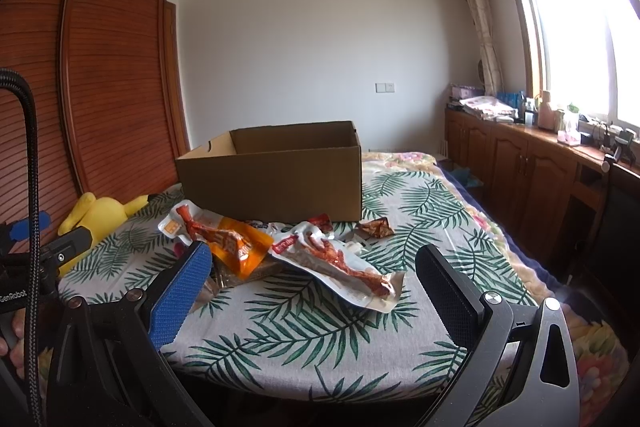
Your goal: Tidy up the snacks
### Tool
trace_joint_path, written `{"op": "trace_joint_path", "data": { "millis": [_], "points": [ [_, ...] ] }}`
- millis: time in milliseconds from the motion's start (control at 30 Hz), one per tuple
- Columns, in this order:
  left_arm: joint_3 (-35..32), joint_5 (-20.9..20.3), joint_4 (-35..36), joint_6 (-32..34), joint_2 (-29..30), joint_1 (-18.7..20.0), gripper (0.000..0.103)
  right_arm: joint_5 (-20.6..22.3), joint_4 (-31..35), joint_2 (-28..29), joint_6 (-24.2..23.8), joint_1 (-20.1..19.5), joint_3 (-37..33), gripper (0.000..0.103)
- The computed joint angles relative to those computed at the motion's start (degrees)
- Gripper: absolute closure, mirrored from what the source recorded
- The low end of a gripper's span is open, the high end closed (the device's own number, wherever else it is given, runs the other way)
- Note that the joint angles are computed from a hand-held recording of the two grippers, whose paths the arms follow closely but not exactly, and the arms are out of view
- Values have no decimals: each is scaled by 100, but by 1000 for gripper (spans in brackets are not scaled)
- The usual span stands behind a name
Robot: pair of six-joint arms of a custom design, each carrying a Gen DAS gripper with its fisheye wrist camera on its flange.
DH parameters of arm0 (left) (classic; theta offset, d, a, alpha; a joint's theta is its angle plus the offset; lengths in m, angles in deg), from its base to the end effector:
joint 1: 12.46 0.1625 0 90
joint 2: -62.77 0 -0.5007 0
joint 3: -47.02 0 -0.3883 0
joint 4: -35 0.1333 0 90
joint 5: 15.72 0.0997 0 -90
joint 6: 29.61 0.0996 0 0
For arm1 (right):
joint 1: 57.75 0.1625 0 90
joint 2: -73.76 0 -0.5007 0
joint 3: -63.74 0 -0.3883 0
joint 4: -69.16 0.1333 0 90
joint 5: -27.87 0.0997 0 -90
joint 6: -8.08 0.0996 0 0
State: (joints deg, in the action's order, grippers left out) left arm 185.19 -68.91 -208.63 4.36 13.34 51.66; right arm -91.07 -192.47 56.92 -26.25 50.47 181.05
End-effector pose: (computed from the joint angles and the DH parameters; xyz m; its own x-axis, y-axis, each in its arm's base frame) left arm -0.0222 -0.4879 0.2111 -0.6903 0.0983 -0.7168 0.6884 0.3941 -0.6089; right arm 0.2445 -0.4705 -0.0081 -0.7478 -0.0397 0.6628 -0.6329 0.3443 -0.6934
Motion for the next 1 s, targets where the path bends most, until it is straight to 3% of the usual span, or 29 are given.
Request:
{"op": "trace_joint_path", "data": {
  "millis": [1000],
  "points": [
    [4, -16, 58, 23, 9, -3, 0, -45, 29, 3, -56, 29, -50, 0]
  ]
}}
